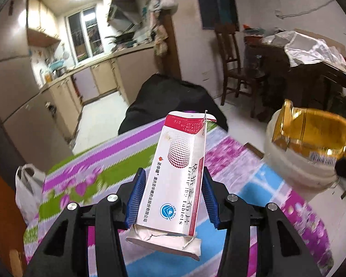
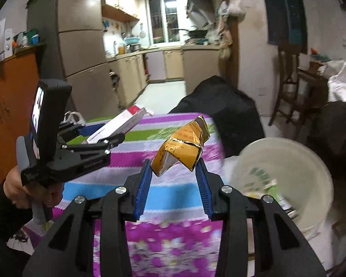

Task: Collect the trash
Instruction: 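Carry the white box and gold wrapper over the white bucket and open both tools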

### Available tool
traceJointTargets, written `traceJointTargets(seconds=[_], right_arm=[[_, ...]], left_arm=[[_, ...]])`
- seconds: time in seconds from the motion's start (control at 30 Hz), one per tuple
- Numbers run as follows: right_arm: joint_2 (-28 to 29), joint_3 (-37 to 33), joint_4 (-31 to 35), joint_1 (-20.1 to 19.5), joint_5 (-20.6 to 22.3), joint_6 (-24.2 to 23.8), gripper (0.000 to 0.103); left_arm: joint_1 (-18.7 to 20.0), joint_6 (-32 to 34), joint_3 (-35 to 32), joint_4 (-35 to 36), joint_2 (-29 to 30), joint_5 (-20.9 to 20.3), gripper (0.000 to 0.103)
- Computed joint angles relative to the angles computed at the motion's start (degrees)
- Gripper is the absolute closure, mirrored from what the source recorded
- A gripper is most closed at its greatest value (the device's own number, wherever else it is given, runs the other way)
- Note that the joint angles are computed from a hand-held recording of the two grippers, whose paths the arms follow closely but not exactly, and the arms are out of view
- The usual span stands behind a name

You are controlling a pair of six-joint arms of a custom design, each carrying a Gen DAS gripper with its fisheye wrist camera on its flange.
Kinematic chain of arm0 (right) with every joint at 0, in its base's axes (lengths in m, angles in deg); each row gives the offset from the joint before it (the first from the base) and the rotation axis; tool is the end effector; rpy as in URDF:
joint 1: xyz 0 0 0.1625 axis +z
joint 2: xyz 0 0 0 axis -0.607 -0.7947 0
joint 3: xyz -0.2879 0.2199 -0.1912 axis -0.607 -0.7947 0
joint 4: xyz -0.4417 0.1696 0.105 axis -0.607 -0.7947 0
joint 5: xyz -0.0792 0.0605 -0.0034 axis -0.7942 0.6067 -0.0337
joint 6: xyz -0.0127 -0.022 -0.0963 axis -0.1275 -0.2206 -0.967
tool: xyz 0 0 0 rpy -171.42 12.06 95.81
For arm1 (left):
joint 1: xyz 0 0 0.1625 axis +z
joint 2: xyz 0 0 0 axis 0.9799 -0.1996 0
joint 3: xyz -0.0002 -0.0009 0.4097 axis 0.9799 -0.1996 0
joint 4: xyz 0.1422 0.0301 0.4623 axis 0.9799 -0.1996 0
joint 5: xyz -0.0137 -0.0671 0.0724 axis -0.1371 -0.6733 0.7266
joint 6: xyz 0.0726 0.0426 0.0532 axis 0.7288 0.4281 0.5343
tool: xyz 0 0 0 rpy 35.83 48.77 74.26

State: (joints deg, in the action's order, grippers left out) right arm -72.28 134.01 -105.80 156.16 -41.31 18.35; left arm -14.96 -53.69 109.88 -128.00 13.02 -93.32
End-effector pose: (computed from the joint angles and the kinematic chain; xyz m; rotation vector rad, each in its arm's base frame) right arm 0.4309 -0.6002 0.1002 0.9238 -2.3740 1.0007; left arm -0.0943 -0.6537 0.3956 0.6449 2.0447 -0.9636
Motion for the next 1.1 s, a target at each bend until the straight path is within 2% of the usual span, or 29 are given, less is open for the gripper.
traceJointTargets(seconds=[0.2,0.33,0.7,0.83,1.0,1.1], right_arm=[[-3.6,-0.1,-0.1,-1.4,-5.2,-1.7,0.066],[-5.3,-0.6,1.6,-3.0,-7.7,-1.0,0.066],[-8.7,-1.7,7.5,-7.1,-11.7,1.7,0.066],[-9.5,-1.5,10.3,-8.2,-11.8,3.6,0.066],[-9.4,-3.1,15.6,-9.8,-11.5,6.4,0.065],[-9.0,-4.1,18.6,-10.6,-11.4,7.6,0.065]], left_arm=[[-2.5,1.7,-4.0,0.3,5.6,-1.7,0.054],[-4.1,3.3,-7.3,-0.2,10.6,-2.8,0.054],[-6.9,6.8,-15.4,0.8,22.5,-4.6,0.054],[-6.8,6.4,-19.6,6.6,25.9,-7.1,0.054],[-5.4,3.9,-26.4,20.4,28.9,-12.8,0.054],[-4.6,4.1,-30.0,27.0,30.7,-14.6,0.054]])
